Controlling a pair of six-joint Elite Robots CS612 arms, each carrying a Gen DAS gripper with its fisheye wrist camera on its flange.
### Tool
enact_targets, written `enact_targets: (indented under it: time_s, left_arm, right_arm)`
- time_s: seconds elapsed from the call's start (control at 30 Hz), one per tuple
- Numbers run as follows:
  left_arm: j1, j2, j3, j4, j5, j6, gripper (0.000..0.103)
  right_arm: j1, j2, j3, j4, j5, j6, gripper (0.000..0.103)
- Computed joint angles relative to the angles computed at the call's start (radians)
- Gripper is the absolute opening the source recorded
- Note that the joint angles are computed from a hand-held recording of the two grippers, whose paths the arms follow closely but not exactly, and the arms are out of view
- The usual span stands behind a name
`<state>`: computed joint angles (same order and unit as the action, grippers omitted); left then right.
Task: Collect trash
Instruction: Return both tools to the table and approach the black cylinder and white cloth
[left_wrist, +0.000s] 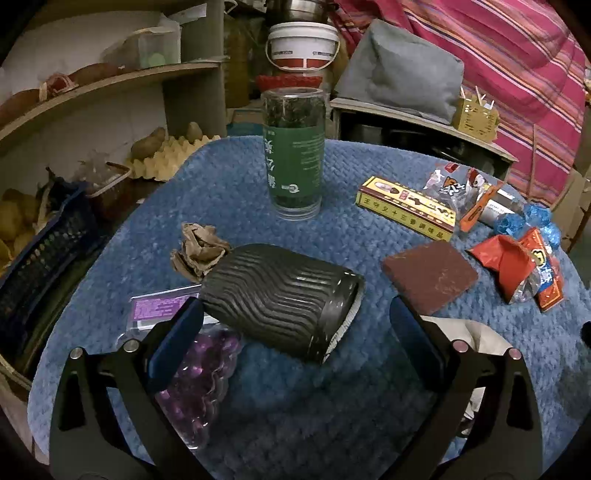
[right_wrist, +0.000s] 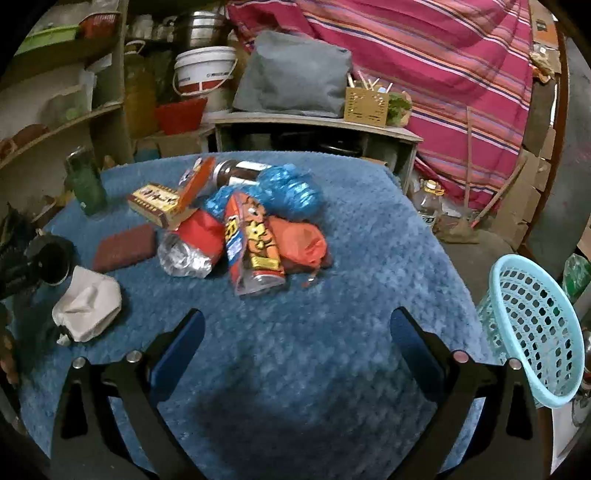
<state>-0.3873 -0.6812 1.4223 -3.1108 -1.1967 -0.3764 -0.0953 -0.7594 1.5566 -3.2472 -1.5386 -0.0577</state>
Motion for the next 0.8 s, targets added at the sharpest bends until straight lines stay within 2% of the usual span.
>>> enact_targets:
  time_s: [0.03,0.1,0.17,0.23,0.27,0.4,0.5,0.8]
  left_arm:
    - [0.001,-0.001,0.001,0.000,-0.002,0.001,0.094]
    - [0.004,-0.003,0.004,0.005,-0.006,0.003,0.080]
    - [0.008,-0.005,0.007,0.016,-0.019,-0.004,0.070]
    - [0.017,-0.009,0.014,0.015,-0.046,-0.020,0.069]
    - [0.020,-0.011,0.018,0.009,-0.055,-0.028,0.069]
    - [0.020,-0.019,0.038,-0.017,-0.016,-0.043,0.093]
    - [0.026,-0.018,0.037,-0.020,-0.028,-0.040,0.097]
    - [0.036,0.008,-0.024,0.031,-0.095,0.020,0.097]
  right_arm:
    - [0.002,0.000,0.000,0.002,-0.001,-0.004,0.098]
    - [0.005,-0.002,0.001,0.006,-0.001,-0.010,0.098]
    - [0.008,-0.004,0.004,0.002,0.001,-0.012,0.098]
    - [0.013,-0.007,0.006,0.003,0.006,-0.015,0.098]
    - [0.017,-0.008,0.007,0.005,0.009,-0.021,0.098]
    - [0.027,-0.013,0.014,0.003,0.007,-0.033,0.098]
    - [0.032,-0.016,0.018,0.007,0.005,-0.035,0.098]
    - [0.045,-0.022,0.020,0.026,0.005,-0.047,0.098]
